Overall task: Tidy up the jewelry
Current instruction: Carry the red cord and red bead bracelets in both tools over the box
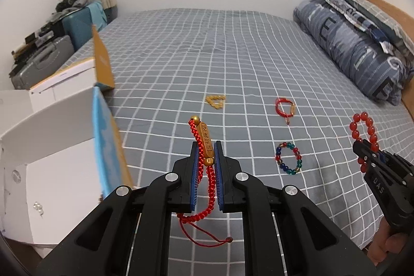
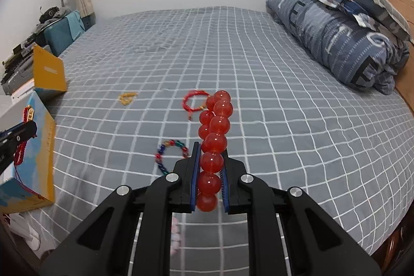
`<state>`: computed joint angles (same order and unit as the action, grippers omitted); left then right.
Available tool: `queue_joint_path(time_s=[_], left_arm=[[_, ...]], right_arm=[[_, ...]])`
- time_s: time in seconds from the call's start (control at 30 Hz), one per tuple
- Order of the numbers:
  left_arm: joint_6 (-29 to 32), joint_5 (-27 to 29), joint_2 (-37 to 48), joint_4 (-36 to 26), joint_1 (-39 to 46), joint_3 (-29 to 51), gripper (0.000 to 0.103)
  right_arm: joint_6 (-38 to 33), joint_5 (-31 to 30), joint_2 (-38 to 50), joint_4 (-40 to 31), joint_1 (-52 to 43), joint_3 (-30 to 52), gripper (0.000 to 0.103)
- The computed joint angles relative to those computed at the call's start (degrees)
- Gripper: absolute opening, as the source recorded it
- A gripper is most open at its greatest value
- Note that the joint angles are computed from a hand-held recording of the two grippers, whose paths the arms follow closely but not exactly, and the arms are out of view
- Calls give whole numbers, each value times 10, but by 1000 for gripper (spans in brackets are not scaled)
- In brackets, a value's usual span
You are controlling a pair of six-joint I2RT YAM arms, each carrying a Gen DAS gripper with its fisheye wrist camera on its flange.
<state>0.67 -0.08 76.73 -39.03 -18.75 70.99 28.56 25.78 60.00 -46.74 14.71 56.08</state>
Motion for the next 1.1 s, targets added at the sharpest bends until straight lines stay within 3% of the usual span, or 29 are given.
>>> queue_joint_path(time_s=[0.27, 0.57, 0.87, 1.1], left_arm=[[37, 77, -26, -62, 106, 38, 11], [102, 138, -14, -108, 272, 99, 11], [176, 175, 60, -129, 456, 169, 11], [205, 166, 129, -132, 530, 204, 11]], right_arm=[[56, 77, 88, -35, 125, 116, 13], [84, 120, 242, -64, 246, 296, 13], [59, 107, 439, -71, 335, 511, 13], [58, 68, 611, -129, 375, 725, 13]])
